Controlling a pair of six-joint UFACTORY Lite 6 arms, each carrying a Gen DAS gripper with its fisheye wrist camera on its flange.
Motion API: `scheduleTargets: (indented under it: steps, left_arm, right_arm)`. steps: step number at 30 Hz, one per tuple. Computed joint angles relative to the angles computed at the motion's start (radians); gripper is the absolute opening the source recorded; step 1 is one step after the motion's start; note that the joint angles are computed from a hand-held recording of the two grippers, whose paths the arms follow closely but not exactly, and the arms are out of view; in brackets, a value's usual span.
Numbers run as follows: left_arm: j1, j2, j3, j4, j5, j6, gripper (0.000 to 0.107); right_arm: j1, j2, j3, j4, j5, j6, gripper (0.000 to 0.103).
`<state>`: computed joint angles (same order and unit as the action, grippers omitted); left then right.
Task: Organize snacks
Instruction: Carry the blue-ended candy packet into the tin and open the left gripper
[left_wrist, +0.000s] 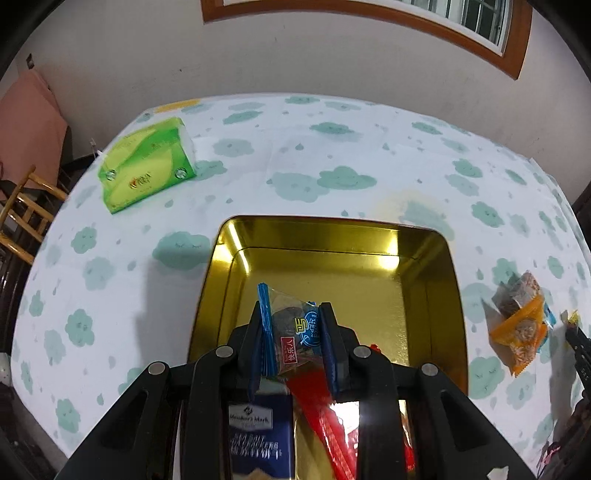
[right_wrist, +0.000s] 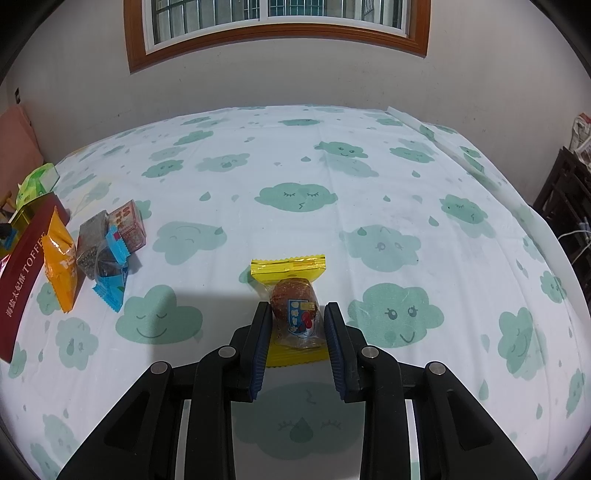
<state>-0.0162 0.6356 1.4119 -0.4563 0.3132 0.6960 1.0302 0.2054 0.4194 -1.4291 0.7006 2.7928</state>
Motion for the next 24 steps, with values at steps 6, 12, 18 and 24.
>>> scheduleTargets:
  steps: [6,12,18,24]
  left_arm:
    - [0.0,0.087,0.074,0.082,0.009,-0.086,0.024]
    - [0.012,0.131,0.094,0.096,0.01,-0.09,0.024]
    - [0.023,0.126,0.067,0.033,-0.015,-0.015,0.031]
    - [0.018,0.087,0.013,0.022,-0.04,0.021,0.038]
  right_arm:
    - [0.0,0.003,0.004,0.005,0.001,-0.006,0.031]
    - [0.002,0.001,0.001,0.006,0.001,-0.005,0.031]
    - [0.003,0.002,0.003,0.01,0.002,-0.009,0.031]
    - [0.002,-0.003,-0.002,0.011,0.002,-0.011,0.031]
